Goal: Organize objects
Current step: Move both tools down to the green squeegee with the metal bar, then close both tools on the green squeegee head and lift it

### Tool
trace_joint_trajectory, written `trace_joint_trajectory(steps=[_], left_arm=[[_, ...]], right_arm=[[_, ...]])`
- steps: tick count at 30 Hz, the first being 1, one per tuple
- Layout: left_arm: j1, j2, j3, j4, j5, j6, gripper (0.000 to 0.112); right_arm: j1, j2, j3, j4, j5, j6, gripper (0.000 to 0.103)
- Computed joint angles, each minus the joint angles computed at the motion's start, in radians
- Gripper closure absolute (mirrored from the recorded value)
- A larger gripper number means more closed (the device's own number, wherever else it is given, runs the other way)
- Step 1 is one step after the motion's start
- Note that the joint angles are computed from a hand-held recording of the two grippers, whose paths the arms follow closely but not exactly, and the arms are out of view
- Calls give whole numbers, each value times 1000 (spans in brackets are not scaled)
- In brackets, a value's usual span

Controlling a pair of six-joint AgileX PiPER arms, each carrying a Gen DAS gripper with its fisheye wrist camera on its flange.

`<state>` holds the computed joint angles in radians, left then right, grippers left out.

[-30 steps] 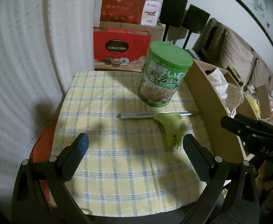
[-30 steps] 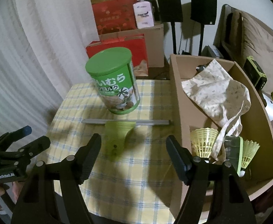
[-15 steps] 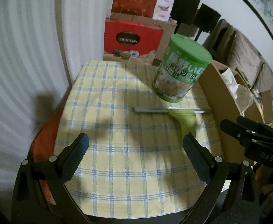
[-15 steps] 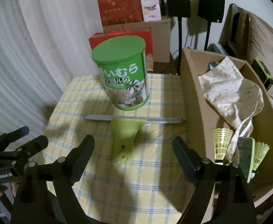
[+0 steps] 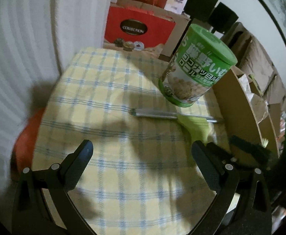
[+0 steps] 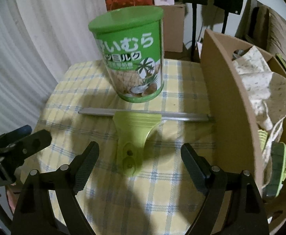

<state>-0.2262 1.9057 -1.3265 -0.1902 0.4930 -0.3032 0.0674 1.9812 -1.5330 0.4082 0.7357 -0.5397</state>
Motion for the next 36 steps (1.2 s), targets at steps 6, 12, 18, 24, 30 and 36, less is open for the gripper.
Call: trace_joint_trajectory(steps=[6,12,18,24,30,36], left_arm=[[18,112,-109,-230,39,153,20],[28,202,-204,-375,87,233,37],[49,263,-242,-569,119,359,56],[60,316,-275,-691,144,430,66],[56,359,-312,-780,146,474,71],[47,388,-336,-806,145,496,82]], right_arm=[[10,41,-9,12,-27,2,28],[-1,79,-23,62,-28,-16,46],[-9,103,-32,147,-7,-81,58],[-19,116,-22,222,-8,-133,61],[-20,120,-17,261,-13,-170,61],[-25,121,-19,292,8,-194,64]])
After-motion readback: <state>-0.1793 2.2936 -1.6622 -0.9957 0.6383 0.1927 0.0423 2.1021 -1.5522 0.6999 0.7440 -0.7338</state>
